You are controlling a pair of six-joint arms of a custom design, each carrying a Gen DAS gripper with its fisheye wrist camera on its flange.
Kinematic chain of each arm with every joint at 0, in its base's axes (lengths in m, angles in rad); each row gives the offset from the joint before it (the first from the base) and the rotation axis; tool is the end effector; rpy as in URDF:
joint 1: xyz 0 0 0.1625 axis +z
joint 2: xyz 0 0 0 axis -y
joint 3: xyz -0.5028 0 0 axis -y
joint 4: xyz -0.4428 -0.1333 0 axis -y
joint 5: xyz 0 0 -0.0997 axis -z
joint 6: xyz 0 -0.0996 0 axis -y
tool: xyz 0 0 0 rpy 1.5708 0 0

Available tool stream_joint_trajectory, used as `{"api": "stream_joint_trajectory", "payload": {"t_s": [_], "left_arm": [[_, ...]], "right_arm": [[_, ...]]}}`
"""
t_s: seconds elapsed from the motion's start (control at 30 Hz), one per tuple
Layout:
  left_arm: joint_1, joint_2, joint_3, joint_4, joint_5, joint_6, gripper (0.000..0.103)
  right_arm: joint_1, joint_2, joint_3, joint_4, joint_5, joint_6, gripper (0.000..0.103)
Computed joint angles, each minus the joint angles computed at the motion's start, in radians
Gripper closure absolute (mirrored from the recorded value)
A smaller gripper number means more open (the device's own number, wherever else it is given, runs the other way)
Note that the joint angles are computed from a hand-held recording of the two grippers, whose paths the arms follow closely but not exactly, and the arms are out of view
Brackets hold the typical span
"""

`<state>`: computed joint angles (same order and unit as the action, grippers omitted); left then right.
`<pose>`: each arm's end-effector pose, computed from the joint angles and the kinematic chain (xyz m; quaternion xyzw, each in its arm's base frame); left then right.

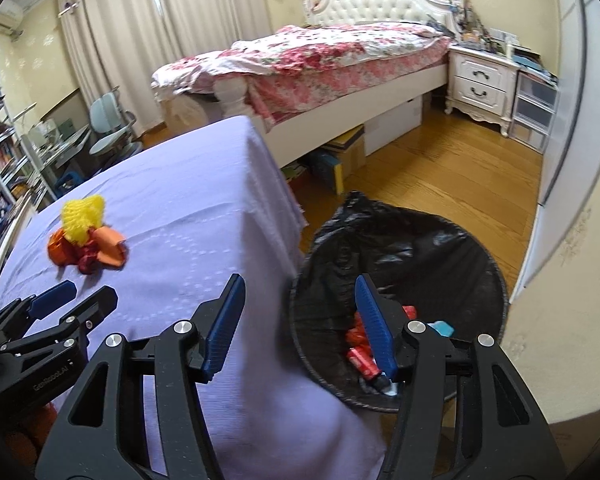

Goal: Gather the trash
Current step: 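Move both grippers back over the trash pile on the table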

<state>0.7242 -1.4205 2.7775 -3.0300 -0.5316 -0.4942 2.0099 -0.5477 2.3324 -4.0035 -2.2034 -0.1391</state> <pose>-0.0597 -0.3454 0.1869 0.1270 0.8579 -0.3428 0.3610 0.2643 -0.3877 -0.0123 0.1619 -0.8918 0.3432 0.2463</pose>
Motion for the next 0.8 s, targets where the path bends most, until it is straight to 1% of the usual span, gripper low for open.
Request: {"api": "stream_joint_trajectory", "payload": {"t_s": [0.23, 0.33, 0.43, 0.53, 0.67, 0.8], "left_arm": [[0.037, -0.180, 0.017, 0.207, 0.053, -0.093, 0.031], [0.057, -0.248, 0.016, 0.280, 0.075, -0.123, 0.031], [0.088, -0.281, 0.011, 0.289, 0.081, -0.112, 0.031], [0.125, -0.294, 0.003, 0.260, 0.088, -0.077, 0.031], [0.148, -0.315, 0.000, 0.254, 0.094, -0.062, 0.031], [0.169, -0.342, -0.002, 0.251, 0.096, -0.045, 0.031]], "right_arm": [[0.065, 0.029, -0.055, 0.133, 0.032, 0.000, 0.047], [0.094, 0.052, -0.097, 0.220, 0.033, -0.011, 0.047], [0.113, 0.070, -0.127, 0.280, 0.032, -0.015, 0.047], [0.134, 0.097, -0.178, 0.335, 0.023, -0.038, 0.047], [0.146, 0.116, -0.226, 0.389, 0.025, -0.045, 0.045], [0.158, 0.143, -0.278, 0.427, 0.005, -0.065, 0.043]]}}
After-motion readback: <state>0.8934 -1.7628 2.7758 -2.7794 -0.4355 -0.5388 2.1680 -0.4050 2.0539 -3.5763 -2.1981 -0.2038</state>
